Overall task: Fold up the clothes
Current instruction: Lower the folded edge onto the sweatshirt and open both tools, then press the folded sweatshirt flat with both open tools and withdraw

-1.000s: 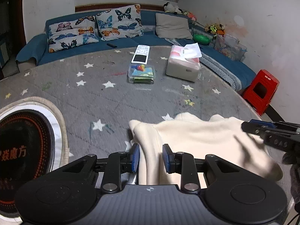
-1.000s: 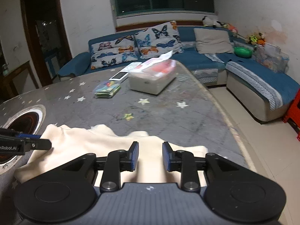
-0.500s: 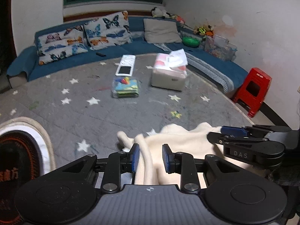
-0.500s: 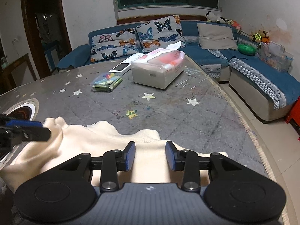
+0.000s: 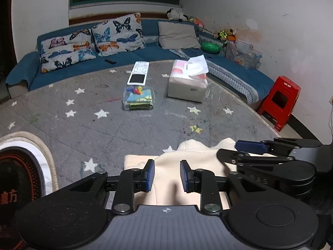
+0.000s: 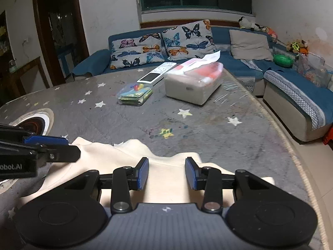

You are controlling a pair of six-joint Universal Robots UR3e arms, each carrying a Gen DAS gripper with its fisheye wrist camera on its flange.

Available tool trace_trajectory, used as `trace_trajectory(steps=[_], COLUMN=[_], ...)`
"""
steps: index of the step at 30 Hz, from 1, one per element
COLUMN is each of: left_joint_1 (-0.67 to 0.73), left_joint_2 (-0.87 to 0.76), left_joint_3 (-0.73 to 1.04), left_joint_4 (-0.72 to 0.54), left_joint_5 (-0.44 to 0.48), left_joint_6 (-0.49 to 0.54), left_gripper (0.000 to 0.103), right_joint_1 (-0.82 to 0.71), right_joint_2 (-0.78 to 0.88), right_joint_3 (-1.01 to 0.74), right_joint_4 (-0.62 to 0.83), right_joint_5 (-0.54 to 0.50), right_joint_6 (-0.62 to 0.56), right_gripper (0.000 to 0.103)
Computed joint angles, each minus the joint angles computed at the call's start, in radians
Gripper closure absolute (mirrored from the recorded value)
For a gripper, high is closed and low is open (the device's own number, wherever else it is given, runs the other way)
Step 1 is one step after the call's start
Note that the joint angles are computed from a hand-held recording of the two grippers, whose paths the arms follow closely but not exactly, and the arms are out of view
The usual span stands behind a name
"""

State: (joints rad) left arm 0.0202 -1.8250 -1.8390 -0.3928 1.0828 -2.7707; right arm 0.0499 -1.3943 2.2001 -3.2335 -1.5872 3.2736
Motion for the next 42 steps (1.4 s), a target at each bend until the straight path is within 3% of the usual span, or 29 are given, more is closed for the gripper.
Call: trace_trajectory(steps=[6,19,27,35,42], left_joint_1=[-0.011,0.050,0.109,0.129,0.177], left_joint_2=[-0.054,0.093,0.227,0.272,0.338], left_joint_3=[0.022,-0.127,-0.279,-0.408,-0.440], left_joint_4=[-0.001,-0.002,-0.012,0.080,0.036], left_joint_5=[0.043,-0.033,-0.078,-0.071,-0.121], left_joint_6=[-0.008,0.047,0.113,0.165,0.198], left_gripper=[0.074,0.073,0.073,0.073,0.071], right_joint_1=[0.020,0.091,0.233,0.324,0.307], right_joint_2=[0.037,-0.213,-0.261,-0.214,-0.404], right_joint_3=[-0.032,0.135,0.218,0.243,0.345], right_joint_4=[-0.004,0.067,0.043,-0.028,0.036], right_joint_5=[-0.029,-0.042,-0.164,-0.264,-0.308], right_joint_6=[-0.005,-0.029,0.028,0.102,0.136], right_gripper=[0.062,0.062,0.062,0.062,0.061])
